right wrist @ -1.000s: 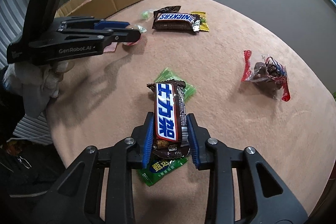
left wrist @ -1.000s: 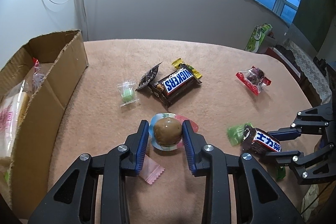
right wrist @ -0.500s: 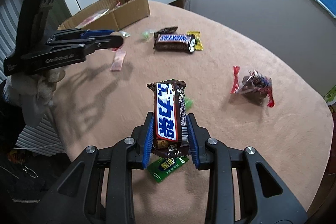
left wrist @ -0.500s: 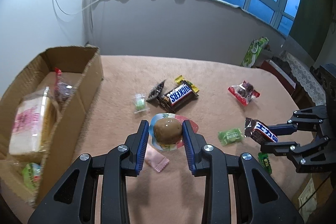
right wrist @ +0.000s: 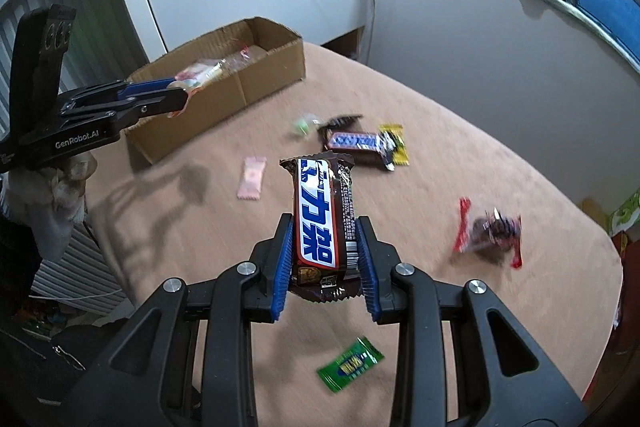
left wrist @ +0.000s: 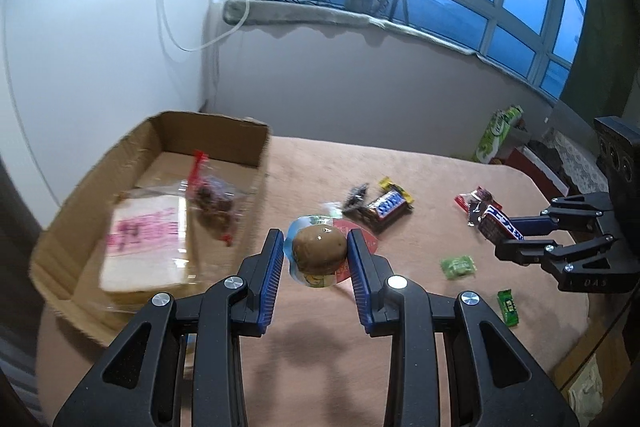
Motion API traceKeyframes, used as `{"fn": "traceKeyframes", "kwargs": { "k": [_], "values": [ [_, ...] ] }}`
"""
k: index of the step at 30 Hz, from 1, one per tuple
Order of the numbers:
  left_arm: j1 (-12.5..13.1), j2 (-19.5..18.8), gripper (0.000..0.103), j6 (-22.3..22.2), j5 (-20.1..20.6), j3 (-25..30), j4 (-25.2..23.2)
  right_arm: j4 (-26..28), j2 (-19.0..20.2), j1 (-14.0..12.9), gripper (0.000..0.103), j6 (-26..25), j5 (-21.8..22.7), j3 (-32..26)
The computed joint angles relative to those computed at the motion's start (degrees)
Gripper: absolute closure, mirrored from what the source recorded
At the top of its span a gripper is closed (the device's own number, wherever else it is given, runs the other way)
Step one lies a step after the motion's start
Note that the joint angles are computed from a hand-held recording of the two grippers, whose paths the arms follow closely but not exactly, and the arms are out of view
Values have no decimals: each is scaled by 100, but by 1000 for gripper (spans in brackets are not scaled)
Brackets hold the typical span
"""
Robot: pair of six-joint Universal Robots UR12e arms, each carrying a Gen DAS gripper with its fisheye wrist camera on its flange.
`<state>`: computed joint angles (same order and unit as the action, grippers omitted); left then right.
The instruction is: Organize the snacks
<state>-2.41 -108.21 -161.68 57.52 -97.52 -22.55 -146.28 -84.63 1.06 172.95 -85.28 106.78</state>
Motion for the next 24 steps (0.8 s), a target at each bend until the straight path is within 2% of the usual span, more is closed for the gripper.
{"fn": "traceKeyframes", "kwargs": {
  "k": [13, 24],
  "values": [
    [335, 1, 72, -189, 96, -19, 271, -68, 510, 295, 72, -88, -97, -725],
    [503, -104, 72, -314, 235, 76, 345, 18, 965, 481, 72, -201, -167, -1338]
  ]
}}
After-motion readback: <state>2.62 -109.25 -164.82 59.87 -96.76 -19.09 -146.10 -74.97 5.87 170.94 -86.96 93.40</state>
